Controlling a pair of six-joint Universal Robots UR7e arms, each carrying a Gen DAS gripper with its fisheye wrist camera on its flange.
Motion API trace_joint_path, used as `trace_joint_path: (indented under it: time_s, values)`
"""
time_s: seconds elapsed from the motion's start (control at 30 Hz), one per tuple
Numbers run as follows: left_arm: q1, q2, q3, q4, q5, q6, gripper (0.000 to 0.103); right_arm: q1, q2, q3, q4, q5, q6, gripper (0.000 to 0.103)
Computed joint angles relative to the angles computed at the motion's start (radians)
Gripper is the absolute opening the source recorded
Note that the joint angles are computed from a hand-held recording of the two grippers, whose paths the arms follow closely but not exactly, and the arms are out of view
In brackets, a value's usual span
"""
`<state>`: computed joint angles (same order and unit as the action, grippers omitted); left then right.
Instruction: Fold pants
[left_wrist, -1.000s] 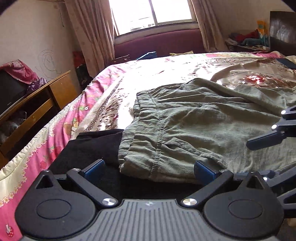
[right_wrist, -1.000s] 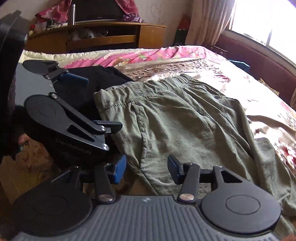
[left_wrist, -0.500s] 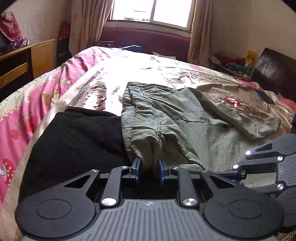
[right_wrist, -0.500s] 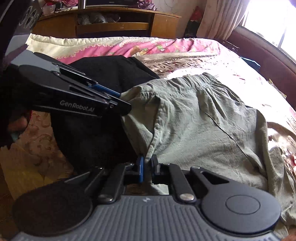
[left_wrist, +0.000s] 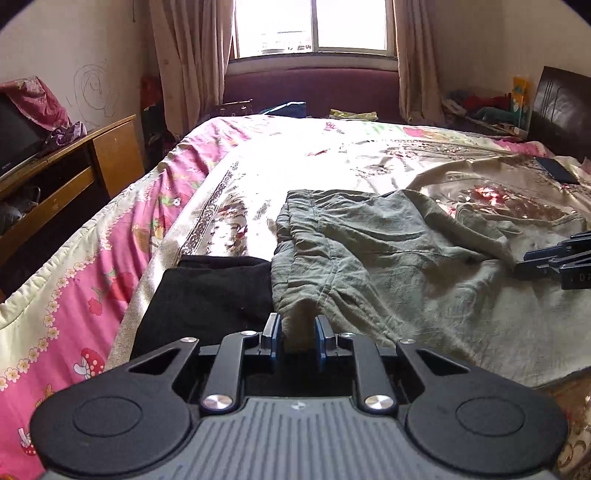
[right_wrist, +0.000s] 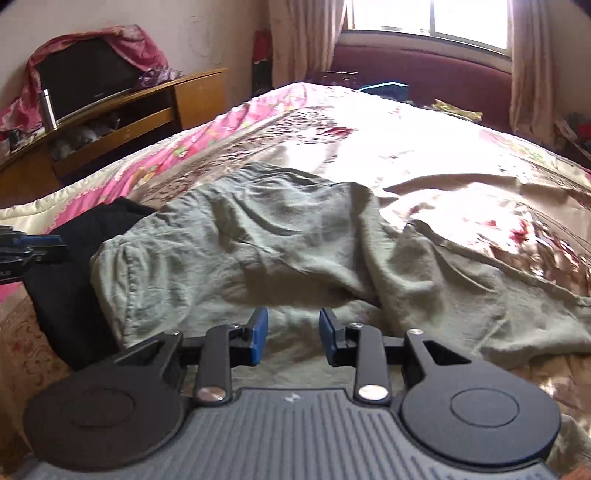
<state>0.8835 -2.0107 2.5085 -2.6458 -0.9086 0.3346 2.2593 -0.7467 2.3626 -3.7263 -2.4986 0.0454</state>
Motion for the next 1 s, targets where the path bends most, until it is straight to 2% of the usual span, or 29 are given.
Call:
trace_joint_path:
  time_s: [0.07,0.17,0.27,0.43,0.57,0.7,0.8,0.9,0.97,1.0]
  values:
    - [-0.018,0.043,-0.013,-0.032,-0.021,0.0,0.043,-0.064,-0.061,0.049,-0.032,-0.04,-0.042,0.033]
    - [-0.002,0.16,-0.065,-0.095,-0.066,0.025,0.047,-0.165,-0.143,0.064,-0.037,-0.028,-0.164,0.034]
    - [0.054,0.315,-0.149,-0.197,-0.107,0.098,0.051,-0.248,-0.151,0.024,-0.096,0.056,-0.314,0.036]
    - [0.178,0.606,-0.389,-0.228,-0.199,0.158,0.059,-0.365,-0.122,-0.106,-0.037,0.208,-0.439,0.043]
    - [0.243,0.823,-0.582,-0.219,-0.215,0.212,0.062,-0.441,-0.087,-0.2,0.043,0.279,-0.474,0.048]
    - [0.292,0.99,-0.759,-0.122,-0.174,0.183,0.063,-0.499,-0.097,-0.231,0.131,0.35,-0.483,0.052]
    - [0.318,1.054,-0.828,-0.08,-0.185,0.144,0.065,-0.534,-0.114,-0.227,0.175,0.424,-0.471,0.058]
    - [0.317,1.087,-0.844,-0.117,-0.188,0.159,0.073,-0.552,-0.113,-0.222,0.179,0.465,-0.482,0.066]
    - [0.308,1.103,-0.85,-0.124,-0.155,0.164,0.075,-0.547,-0.103,-0.223,0.165,0.455,-0.506,0.065]
    - [0.301,1.106,-0.844,-0.137,-0.14,0.175,0.072,-0.543,-0.099,-0.222,0.158,0.448,-0.511,0.057]
